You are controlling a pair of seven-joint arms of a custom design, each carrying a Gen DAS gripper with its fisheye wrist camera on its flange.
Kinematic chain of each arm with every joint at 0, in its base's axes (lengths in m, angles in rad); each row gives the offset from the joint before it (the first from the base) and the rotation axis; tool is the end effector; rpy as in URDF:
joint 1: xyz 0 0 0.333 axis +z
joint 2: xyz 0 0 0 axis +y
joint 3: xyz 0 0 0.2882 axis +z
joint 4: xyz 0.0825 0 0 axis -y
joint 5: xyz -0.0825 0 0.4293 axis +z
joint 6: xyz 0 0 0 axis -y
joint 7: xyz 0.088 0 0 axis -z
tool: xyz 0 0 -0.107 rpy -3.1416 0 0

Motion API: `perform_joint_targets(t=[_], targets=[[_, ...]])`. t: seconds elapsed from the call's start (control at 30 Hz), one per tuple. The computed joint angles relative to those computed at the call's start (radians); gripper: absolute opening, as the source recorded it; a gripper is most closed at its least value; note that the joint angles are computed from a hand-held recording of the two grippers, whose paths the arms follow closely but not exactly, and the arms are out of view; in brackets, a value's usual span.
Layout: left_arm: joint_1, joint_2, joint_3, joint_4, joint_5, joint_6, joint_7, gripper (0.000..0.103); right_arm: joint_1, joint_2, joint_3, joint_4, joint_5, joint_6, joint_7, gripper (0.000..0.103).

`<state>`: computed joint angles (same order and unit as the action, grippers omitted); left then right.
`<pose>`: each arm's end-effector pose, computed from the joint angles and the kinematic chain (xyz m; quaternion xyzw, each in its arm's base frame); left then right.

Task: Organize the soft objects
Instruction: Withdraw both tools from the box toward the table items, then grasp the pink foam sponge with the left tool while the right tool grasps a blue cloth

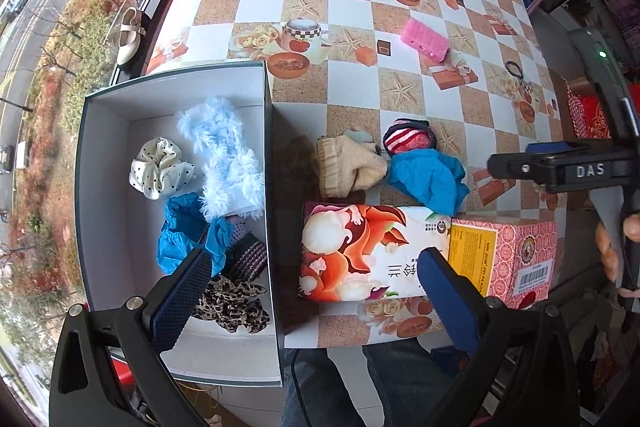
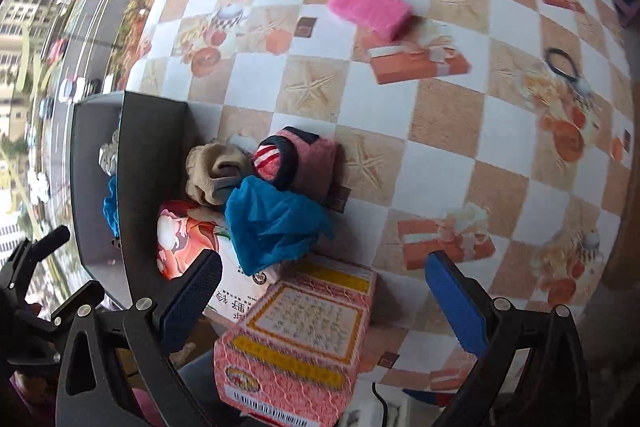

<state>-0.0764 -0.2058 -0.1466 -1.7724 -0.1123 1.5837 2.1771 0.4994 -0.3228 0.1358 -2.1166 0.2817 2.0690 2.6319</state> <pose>0.5238 -0.1377 0.6098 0.3636 -0.9306 0.0384 0.0168 0.4220 0.3354 0.5386 -0.4905 0.8538 0.1180 0.1287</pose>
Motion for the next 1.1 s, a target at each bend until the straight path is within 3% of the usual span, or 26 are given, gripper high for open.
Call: perform_joint_targets(t=[0.2,0.27,0.33,0.47,0.73,0.83,0.97,1.1], targets=[[-0.011,0.009,-0.019,-0.006,0.034,0.017,-0.054,0.103,-0.009,0.242,-0.045,0.146,0.193,-0.029,-0.399,0.102],[-0.017,0.019,-0.025,-0.002,0.044,0.018,-0.079,0.103,-0.026,0.308,-0.026,0.193,0.179,-0.078,-0.43,0.102],[-0.025,0.033,-0.031,0.008,0.052,0.016,-0.099,0.103,-0.035,0.334,-0.005,0.217,0.082,-0.142,-0.38,0.102],[-0.054,0.065,-0.05,0.024,0.058,0.019,-0.108,0.103,-0.055,0.162,-0.002,0.014,0.047,-0.084,-0.229,0.102],[-0.14,0.165,-0.095,0.072,0.069,0.031,-0.133,0.103,-0.088,-0.286,-0.013,-0.402,-0.053,-0.242,0.132,0.102],[-0.169,0.208,-0.105,0.112,0.072,0.048,-0.151,0.103,-0.074,-0.474,0.001,-0.527,-0.063,-0.263,0.272,0.102],[-0.209,0.302,-0.115,0.206,0.08,0.075,-0.207,0.103,-0.035,-0.638,0.033,-0.614,-0.114,-0.141,0.368,0.102],[-0.254,0.392,-0.122,0.279,0.089,0.134,-0.251,0.103,-0.017,-0.605,0.029,-0.59,-0.196,-0.016,0.353,0.102]])
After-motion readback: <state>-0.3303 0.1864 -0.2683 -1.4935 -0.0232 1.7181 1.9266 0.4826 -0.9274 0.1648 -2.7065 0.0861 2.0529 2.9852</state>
